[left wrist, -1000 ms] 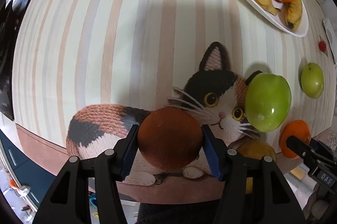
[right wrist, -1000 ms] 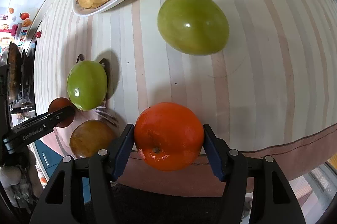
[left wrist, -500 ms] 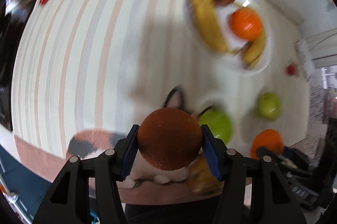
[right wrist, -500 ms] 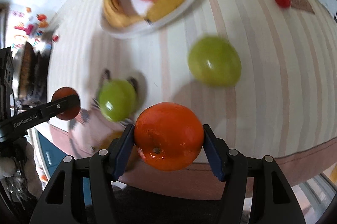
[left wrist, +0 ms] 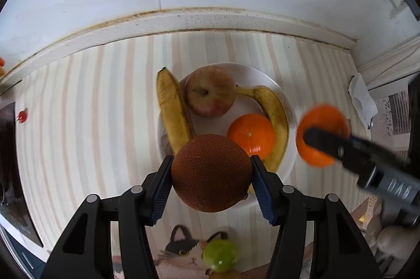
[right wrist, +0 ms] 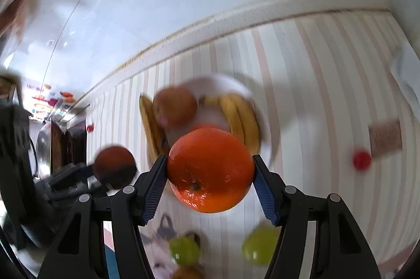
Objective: Organize fruits
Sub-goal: 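Carry the kiwi and orange to the plate and lower them onto it, then open both tools and withdraw from the plate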
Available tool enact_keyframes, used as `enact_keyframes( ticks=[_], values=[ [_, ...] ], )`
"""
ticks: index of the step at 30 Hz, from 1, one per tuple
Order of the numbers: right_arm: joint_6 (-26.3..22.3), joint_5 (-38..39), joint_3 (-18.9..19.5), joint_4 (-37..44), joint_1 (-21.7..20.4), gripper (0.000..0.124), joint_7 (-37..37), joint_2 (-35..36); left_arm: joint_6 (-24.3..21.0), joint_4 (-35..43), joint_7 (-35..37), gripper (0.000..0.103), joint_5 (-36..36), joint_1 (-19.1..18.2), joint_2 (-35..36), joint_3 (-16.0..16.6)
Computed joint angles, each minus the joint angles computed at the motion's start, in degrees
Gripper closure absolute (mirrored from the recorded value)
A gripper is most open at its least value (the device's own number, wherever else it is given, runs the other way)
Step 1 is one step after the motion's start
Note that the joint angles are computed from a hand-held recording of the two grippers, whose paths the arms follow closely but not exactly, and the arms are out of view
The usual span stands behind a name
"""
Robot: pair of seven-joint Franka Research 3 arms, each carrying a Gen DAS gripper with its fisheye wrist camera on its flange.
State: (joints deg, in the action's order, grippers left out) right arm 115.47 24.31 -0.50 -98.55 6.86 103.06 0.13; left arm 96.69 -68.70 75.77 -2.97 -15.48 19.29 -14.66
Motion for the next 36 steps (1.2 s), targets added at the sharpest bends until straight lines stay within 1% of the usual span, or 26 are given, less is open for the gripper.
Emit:
enact_keyframes(
  ticks=[2, 5, 10, 13, 14, 18, 20, 22, 26, 27, 29, 32, 36],
  values=[
    [-1.7, 0.4, 0.1, 5.6, 0.0, 0.058, -0.6, 5.0, -1.2, 3.4, -0.3, 0.048, 0.3, -0.6, 2.8, -0.1],
    [-3.4, -0.2, 0.3, 10.2, -0.2, 0.058, -1.8, 9.3, -3.0, 6.7, -0.4, 0.048, 0.4, -1.3, 5.5, -0.3],
    [-5.9, -0.9, 1.0, 15.8, 0.0, 0.058, -2.3, 15.1, -5.0, 8.4, -0.1, 0.048, 1.8, -2.4, 7.4, -0.1],
    [-6.4, -1.0, 1.2, 17.3, 0.1, 0.058, -2.6, 17.0, -6.3, 8.4, -0.4, 0.048, 2.3, -2.6, 7.7, 0.1],
    [-7.3, -1.0, 1.3, 18.4, 0.1, 0.058, -2.7, 18.0, -6.7, 8.7, -0.6, 0.048, 2.4, -2.7, 8.0, 0.1],
    [-8.7, -0.5, 1.5, 19.5, -0.2, 0.057, -3.2, 19.2, -7.2, 8.4, -1.2, 0.047, 1.6, -2.4, 7.9, 0.0],
    [-9.9, -1.3, 1.4, 21.1, -0.1, 0.056, -3.1, 20.3, -6.6, 7.7, -1.3, 0.042, 0.7, -1.9, 7.4, -0.2],
    [-10.4, -1.1, 1.4, 21.6, -0.3, 0.056, -3.2, 20.6, -6.9, 8.6, -1.8, 0.03, 0.8, -2.1, 7.7, -0.1],
    [-11.9, -1.5, 1.4, 23.0, -0.5, 0.056, -3.4, 21.4, -6.7, 9.0, -3.2, 0.029, 0.0, -1.8, 7.8, -0.1],
    [-12.1, -1.5, 1.4, 23.1, -0.6, 0.056, -3.5, 21.3, -6.7, 8.9, -3.4, 0.027, -0.2, -1.7, 7.7, -0.1],
    [-11.4, -1.5, 1.3, 22.5, -0.5, 0.056, -3.7, 21.0, -6.4, 8.5, -3.9, 0.02, 0.0, -1.6, 7.2, 0.0],
    [-11.1, -1.0, 1.3, 21.4, -0.8, 0.055, -3.6, 20.0, -5.7, 7.7, -4.6, 0.019, -0.3, -1.1, 6.1, 0.1],
    [-9.9, -1.5, 0.8, 19.2, -0.9, 0.048, -3.0, 17.6, -3.7, 5.4, -5.2, 0.019, 0.1, -0.4, 3.5, 0.5]
  ],
)
